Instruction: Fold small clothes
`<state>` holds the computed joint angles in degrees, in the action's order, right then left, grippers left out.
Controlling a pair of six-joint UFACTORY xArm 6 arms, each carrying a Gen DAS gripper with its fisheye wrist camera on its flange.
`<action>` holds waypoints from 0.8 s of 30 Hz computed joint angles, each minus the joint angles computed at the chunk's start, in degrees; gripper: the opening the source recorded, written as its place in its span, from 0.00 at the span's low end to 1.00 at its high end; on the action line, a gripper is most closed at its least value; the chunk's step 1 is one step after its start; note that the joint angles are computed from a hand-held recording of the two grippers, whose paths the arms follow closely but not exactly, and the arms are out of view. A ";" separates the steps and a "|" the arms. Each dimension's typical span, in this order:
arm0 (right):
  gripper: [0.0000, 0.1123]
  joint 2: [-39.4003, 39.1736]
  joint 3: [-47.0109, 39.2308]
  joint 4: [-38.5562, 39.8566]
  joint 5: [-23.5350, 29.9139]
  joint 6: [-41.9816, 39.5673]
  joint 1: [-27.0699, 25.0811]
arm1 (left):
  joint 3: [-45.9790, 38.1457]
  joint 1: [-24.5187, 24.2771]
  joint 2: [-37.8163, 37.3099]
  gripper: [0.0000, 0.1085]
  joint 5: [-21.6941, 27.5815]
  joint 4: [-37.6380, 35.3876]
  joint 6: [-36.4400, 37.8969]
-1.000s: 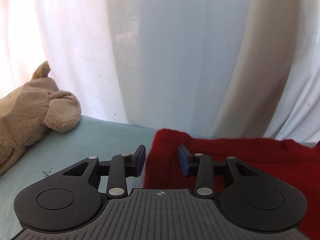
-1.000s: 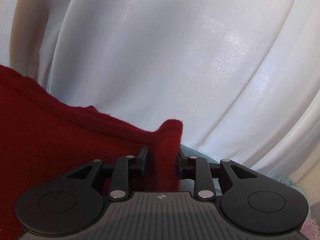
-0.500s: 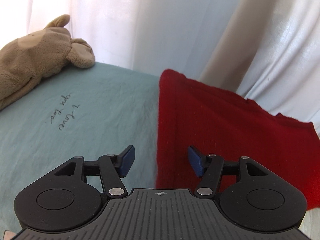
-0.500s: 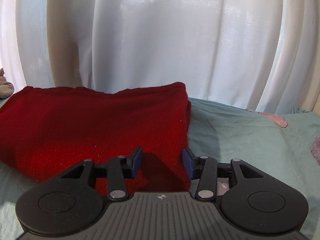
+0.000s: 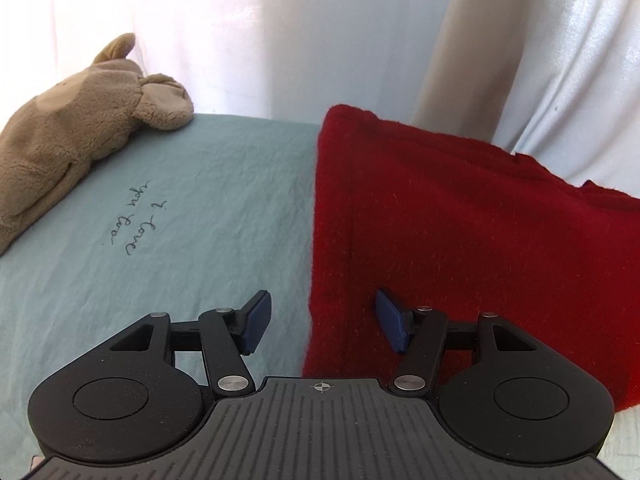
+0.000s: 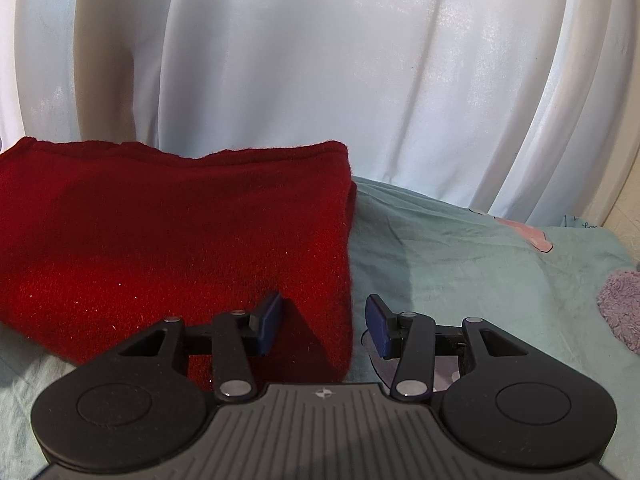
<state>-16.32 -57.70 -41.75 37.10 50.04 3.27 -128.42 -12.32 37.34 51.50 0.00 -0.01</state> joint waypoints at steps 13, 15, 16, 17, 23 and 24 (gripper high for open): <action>0.44 -4.40 0.94 -8.93 12.09 2.82 5.97 | -0.67 -0.18 -0.06 0.62 1.00 1.48 -0.51; 0.45 -6.45 2.23 -6.84 12.32 3.55 6.10 | 0.52 -0.07 -1.01 0.62 0.42 1.11 -1.29; 0.46 -7.28 2.74 -5.82 12.25 3.73 6.16 | 1.26 -0.01 -1.57 0.62 0.10 0.90 -1.68; 0.46 -7.99 3.13 -4.71 12.12 3.92 6.23 | 1.96 0.07 -2.18 0.62 -0.11 0.54 -1.96; 0.51 -11.99 5.85 2.02 8.96 5.88 6.52 | 13.71 1.59 -10.89 0.61 -4.08 -8.35 0.08; 0.52 -12.58 6.57 3.89 6.98 5.97 5.91 | 16.16 2.22 -12.61 0.61 -4.83 -12.56 1.56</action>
<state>-28.90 -51.13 -37.85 44.08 56.01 9.19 -112.26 -10.10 24.73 46.67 -12.56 1.55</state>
